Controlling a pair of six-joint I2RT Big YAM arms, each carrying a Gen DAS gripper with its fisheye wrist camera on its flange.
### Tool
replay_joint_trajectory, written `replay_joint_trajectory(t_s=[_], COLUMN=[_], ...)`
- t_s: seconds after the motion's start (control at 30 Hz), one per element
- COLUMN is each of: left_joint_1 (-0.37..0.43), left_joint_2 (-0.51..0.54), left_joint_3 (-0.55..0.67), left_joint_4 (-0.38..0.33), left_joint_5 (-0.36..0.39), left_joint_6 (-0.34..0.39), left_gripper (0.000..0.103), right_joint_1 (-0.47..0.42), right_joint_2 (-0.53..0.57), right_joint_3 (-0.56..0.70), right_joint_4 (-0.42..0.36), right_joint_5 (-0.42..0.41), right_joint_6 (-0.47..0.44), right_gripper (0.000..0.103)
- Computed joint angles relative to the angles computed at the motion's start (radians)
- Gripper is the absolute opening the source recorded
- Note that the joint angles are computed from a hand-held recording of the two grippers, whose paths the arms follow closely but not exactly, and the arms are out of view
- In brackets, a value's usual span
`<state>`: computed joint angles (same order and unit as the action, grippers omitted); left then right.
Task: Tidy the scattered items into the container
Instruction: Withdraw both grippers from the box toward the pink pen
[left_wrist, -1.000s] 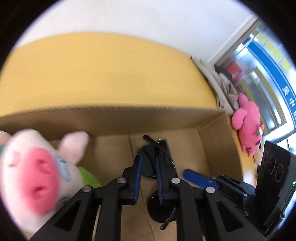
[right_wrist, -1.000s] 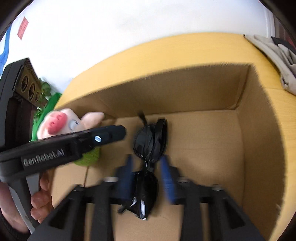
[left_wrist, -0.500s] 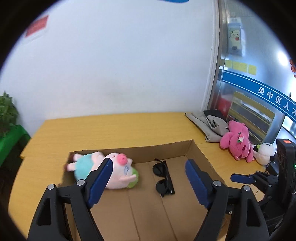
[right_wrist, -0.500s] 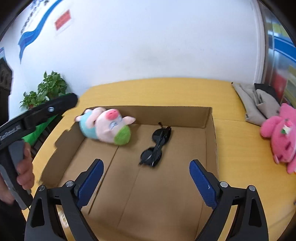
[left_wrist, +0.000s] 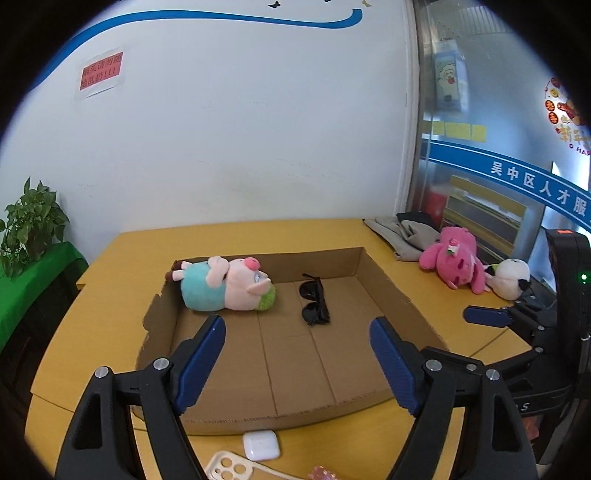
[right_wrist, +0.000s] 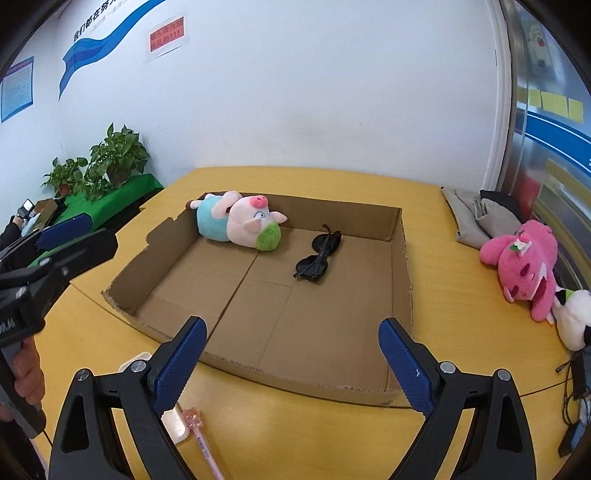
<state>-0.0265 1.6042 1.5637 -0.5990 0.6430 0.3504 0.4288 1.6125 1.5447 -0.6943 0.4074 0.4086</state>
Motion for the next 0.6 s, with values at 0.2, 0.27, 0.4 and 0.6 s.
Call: replay_joint_trajectory(t_s=[0.2, 0.27, 0.4, 0.6], left_joint_1=[0.014, 0.017, 0.02, 0.004], left_joint_2=[-0.024, -0.027, -0.04, -0.034], left_joint_3=[-0.032, -0.039, -0.062, -0.077], left_joint_4=[-0.045, -0.058, -0.069, -0.111], left_joint_5=[0.008, 0.017, 0.029, 0.028], left_joint_6=[0.016, 0.018, 0.026, 0.047], left_gripper=[0.08, 0.08, 0.08, 0.08], right_joint_1=[0.033, 0.041, 0.05, 0.055], right_joint_2=[-0.036, -0.04, -0.049, -0.063], right_joint_3=[-0.041, -0.045, -0.06, -0.102], right_joint_4=[0.005, -0.005, -0.01, 0.0], right_joint_5=[0.018, 0.027, 0.034, 0.007], right_joint_6=[0.024, 0.025, 0.032, 0.042], right_gripper=[0.097, 0.097, 0.097, 0.097])
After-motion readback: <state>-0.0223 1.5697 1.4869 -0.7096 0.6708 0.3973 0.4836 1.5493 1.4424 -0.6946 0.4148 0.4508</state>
